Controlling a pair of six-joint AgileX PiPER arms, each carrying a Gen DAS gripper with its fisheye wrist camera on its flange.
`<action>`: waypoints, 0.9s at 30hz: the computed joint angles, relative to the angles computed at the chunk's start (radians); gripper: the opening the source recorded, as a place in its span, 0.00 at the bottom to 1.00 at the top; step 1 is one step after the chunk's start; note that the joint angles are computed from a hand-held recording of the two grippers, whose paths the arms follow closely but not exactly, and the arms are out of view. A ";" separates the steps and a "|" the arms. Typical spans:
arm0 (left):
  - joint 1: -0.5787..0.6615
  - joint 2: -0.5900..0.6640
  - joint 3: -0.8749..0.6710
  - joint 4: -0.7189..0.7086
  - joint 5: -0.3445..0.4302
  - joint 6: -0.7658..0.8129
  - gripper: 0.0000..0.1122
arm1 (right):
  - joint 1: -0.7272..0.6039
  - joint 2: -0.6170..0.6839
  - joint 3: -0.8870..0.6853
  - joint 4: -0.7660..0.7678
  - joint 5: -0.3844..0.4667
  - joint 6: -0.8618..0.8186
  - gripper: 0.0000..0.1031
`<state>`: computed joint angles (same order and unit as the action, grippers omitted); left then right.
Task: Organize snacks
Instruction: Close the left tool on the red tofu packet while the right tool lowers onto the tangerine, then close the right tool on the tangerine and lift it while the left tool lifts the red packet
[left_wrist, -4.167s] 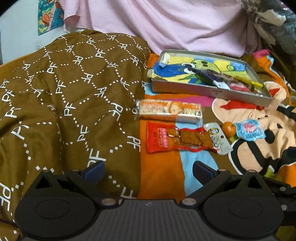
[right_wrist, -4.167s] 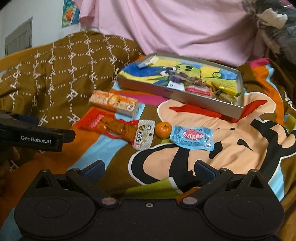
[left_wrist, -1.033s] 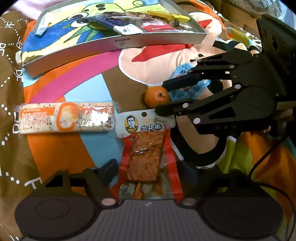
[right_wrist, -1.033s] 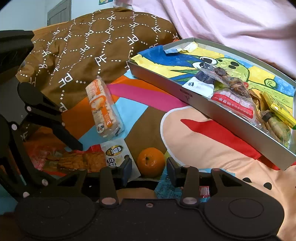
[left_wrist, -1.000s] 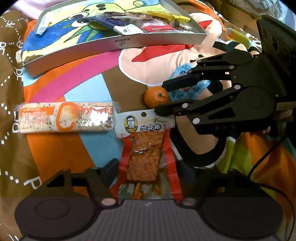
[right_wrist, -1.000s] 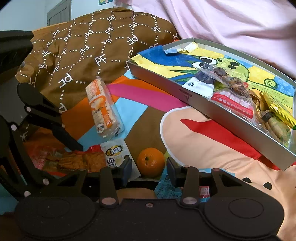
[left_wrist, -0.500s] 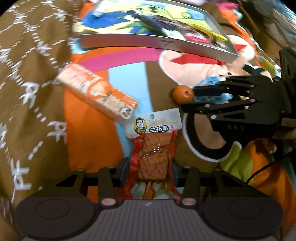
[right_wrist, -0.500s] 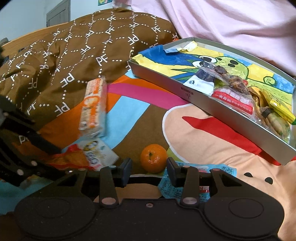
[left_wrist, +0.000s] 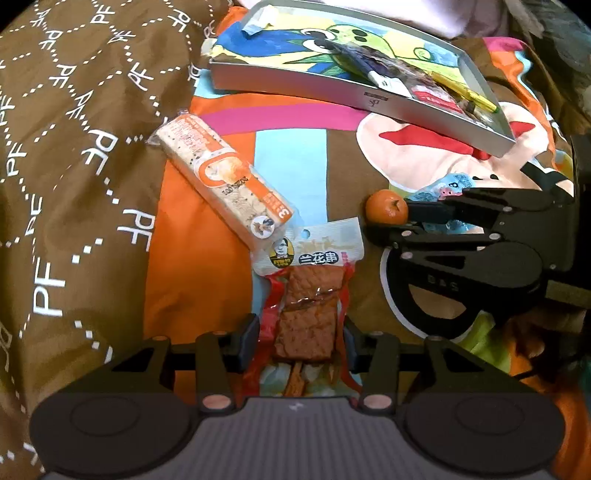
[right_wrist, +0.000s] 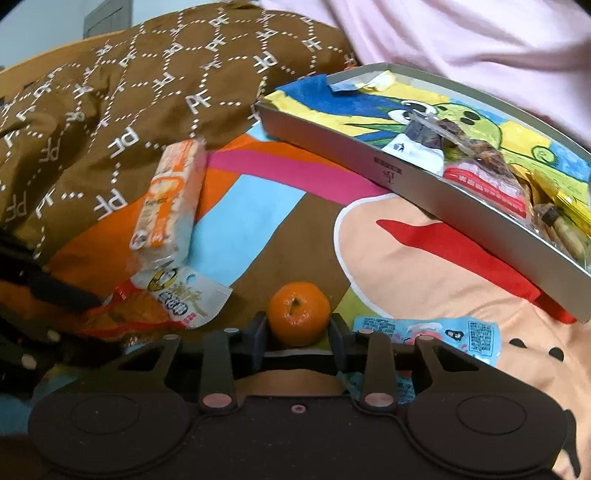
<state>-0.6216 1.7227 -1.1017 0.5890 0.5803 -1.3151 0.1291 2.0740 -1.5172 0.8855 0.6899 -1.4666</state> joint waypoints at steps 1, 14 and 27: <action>-0.008 0.004 -0.007 0.010 0.012 -0.016 0.44 | 0.000 -0.001 0.002 0.010 -0.004 0.005 0.35; -0.132 0.015 -0.049 0.122 0.156 -0.187 0.42 | -0.042 -0.029 0.072 0.181 -0.002 -0.094 0.35; -0.251 0.026 -0.067 0.212 0.194 -0.286 0.42 | -0.098 -0.146 0.166 0.268 -0.025 -0.241 0.35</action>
<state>-0.8727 1.7487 -1.1687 0.8007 0.7738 -1.6008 0.0313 1.9278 -1.3511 1.1539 0.6646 -1.7080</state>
